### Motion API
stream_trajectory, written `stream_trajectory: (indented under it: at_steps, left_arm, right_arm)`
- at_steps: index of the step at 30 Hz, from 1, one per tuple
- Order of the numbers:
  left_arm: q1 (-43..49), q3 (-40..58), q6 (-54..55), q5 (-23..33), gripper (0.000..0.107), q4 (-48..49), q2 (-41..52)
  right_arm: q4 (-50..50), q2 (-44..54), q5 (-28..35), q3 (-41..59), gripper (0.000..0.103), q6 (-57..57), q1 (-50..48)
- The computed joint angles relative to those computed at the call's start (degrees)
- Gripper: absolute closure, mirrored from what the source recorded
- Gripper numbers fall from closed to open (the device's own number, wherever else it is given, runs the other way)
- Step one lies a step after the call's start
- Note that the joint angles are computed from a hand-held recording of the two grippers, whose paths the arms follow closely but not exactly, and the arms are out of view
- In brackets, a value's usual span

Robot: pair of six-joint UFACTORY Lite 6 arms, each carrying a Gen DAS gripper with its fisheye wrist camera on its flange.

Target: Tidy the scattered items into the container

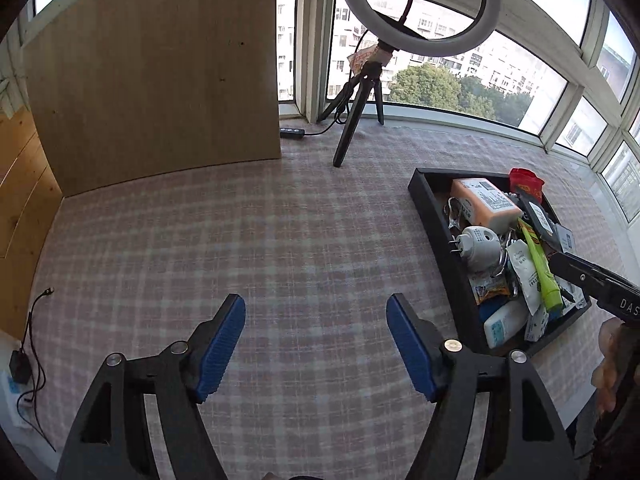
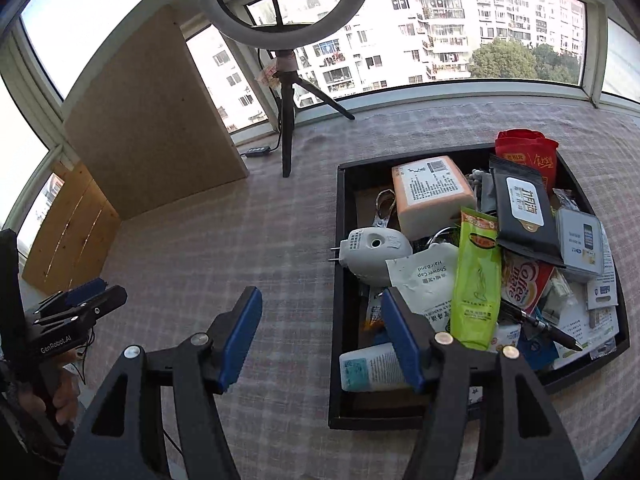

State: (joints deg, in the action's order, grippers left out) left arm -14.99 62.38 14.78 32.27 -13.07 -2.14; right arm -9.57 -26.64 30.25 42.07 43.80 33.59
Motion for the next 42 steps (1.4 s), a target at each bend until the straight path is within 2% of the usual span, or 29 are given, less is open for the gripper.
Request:
stream_trajectory:
  at_steps: [5, 8, 16, 22, 32, 42]
  left_arm:
    - [11.85, -5.1, 13.17, 3.61, 0.036, -7.17, -7.82]
    - [19.51, -6.09, 22.82, 7.01, 0.035, -12.62, -9.81]
    - [33.67, -1.42, 35.84, 13.91, 0.035, -17.63, -5.48]
    - [41.49, 0.02, 43.07, 16.8, 0.035, -19.58, -1.12]
    - [47.31, 4.15, 49.21, 16.75, 0.035, -21.67, 5.26]
    - [44.88, 7.42, 46.73, 14.61, 0.035, -18.76, 11.69]
  right_arm:
    - [-14.29, 6.97, 2.8, 6.42, 0.039, 20.09, 14.04]
    - [-18.53, 11.3, 4.22, 10.0, 0.038, 27.7, 20.35]
    - [-25.18, 24.06, 9.07, 20.78, 0.038, 40.41, 31.66]
    - [-24.72, 31.9, 6.69, 24.33, 0.038, 45.43, 35.62]
    - [-27.08, 38.55, 6.7, 29.04, 0.038, 51.28, 37.84]
    - [-26.05, 43.02, 5.72, 31.31, 0.038, 51.55, 36.97]
